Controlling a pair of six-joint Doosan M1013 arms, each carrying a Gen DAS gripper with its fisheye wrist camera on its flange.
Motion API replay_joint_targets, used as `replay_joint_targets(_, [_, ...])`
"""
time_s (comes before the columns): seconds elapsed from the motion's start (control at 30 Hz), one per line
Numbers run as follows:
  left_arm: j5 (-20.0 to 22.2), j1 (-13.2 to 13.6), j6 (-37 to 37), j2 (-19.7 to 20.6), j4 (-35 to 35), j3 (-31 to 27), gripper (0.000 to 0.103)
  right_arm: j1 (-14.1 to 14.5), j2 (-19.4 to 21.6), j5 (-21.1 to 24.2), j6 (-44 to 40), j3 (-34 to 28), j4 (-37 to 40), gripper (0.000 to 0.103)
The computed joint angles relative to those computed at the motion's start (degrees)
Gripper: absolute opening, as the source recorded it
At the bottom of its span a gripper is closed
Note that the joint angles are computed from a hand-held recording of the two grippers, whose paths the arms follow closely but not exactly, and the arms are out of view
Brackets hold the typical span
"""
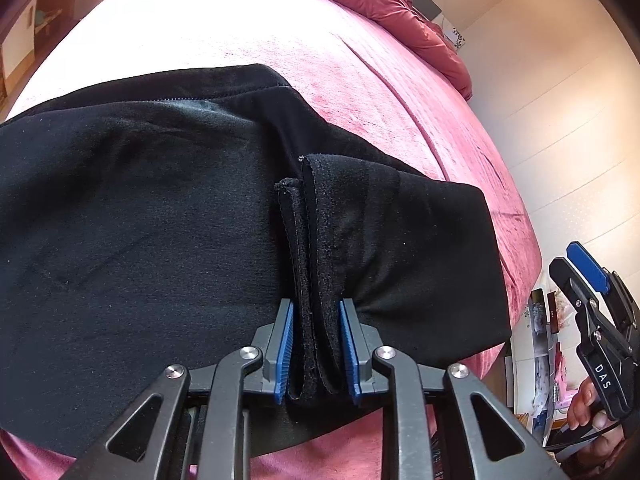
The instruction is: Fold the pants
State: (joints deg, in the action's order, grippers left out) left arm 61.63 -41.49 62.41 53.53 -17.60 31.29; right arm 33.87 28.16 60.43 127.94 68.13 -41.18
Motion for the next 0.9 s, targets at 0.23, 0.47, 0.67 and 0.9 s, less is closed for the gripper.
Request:
replay_joint_targets(0.23, [-0.2,0.1,-0.5,-0.1,0.1,0.4,0.029,-0.1,1.2,0.4,-1.4,-1.2,1.6,0.052])
replay_joint_targets(0.47, [-0.3,0.4,-1.3,-0.5,-0.7,1.3,0.037,-1.9,2.9,-2.7,-3.3,-2.0,11.5,0.054])
replay_joint_targets(0.67, [-1.8,1.1,-2.5,-3.2,0.0,5.2,0.043,-4.3,4.6,-7.7,-5.1,-2.0,27.1,0.054])
replay_joint_targets(0.9, [-9.4,4.4,-16.2,-13.4,7.0,20.9,0.043,-3.0,6.6,-5.1,-6.0,-3.2,23.8,0.058])
